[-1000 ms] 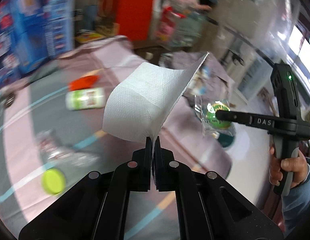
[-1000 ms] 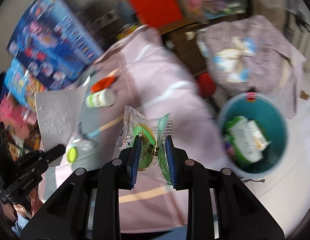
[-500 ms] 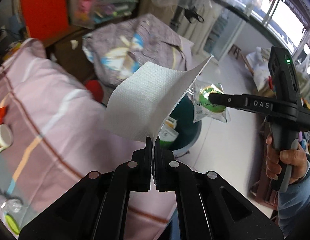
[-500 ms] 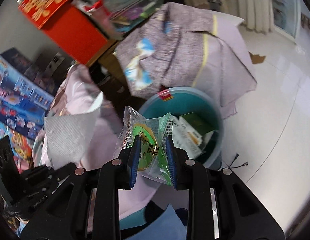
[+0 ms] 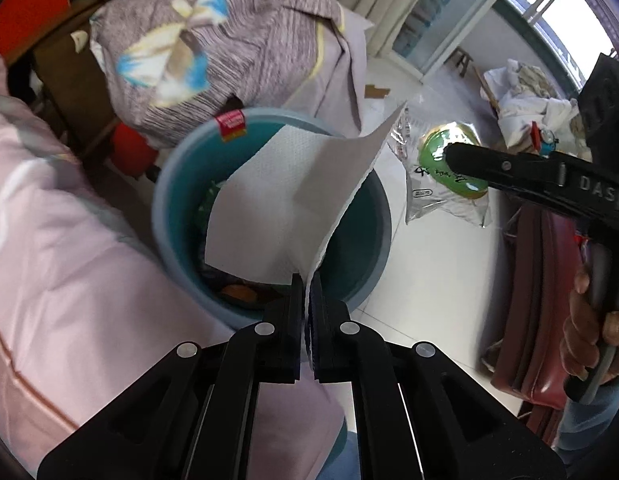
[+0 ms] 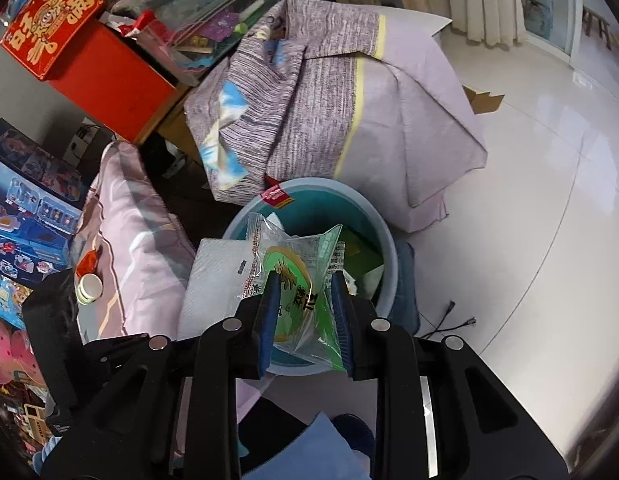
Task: Collect trash
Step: 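Carry paper and snack packet over the teal bin and open both tools, then return to the table and grasp the yellow-green lid with the left tool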
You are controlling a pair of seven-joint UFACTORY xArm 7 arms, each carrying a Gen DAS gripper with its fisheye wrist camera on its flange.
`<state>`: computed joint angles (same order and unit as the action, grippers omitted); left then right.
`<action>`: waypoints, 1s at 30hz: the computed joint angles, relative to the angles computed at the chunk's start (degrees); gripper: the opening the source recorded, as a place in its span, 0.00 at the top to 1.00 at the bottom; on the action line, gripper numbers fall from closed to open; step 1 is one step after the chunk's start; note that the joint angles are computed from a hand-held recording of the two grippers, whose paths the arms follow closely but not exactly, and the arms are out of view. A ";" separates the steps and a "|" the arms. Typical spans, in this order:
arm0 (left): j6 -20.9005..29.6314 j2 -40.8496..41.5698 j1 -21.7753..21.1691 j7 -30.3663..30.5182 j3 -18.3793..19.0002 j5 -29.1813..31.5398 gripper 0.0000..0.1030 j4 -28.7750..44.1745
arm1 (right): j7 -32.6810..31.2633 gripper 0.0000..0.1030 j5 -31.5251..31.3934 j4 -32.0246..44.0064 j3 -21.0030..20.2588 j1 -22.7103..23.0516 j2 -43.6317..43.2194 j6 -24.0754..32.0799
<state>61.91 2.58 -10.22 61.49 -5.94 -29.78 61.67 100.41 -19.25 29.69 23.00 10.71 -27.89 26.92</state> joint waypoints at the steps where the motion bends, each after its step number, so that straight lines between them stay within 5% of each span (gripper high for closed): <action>1: 0.04 0.72 -0.20 -0.72 -0.16 0.47 0.82 0.35 | -0.26 0.76 0.13 -0.04 -0.25 0.10 0.18 -0.08; 4: -2.64 0.91 -0.38 -1.02 -0.42 0.27 0.45 -0.44 | -0.92 0.76 0.33 -0.10 -0.88 0.05 1.09 -1.05; 11: -3.15 0.67 0.90 -1.33 0.44 -0.41 0.19 0.01 | -2.66 0.75 -0.31 1.92 -1.84 -0.63 5.40 -3.66; 16: -1.08 0.19 2.49 -0.88 1.37 -1.64 0.14 1.22 | -4.59 0.71 -0.71 4.57 -3.08 -0.06 9.75 -5.06; 22: 1.29 -0.29 3.95 -0.62 2.22 -3.19 0.09 2.17 | -7.28 0.51 0.30 8.01 -5.41 2.40 15.79 -7.13; 30: 2.39 -0.72 5.83 0.62 3.40 -3.20 0.08 1.96 | -2.92 0.29 -1.34 9.14 -5.83 4.06 16.66 -4.26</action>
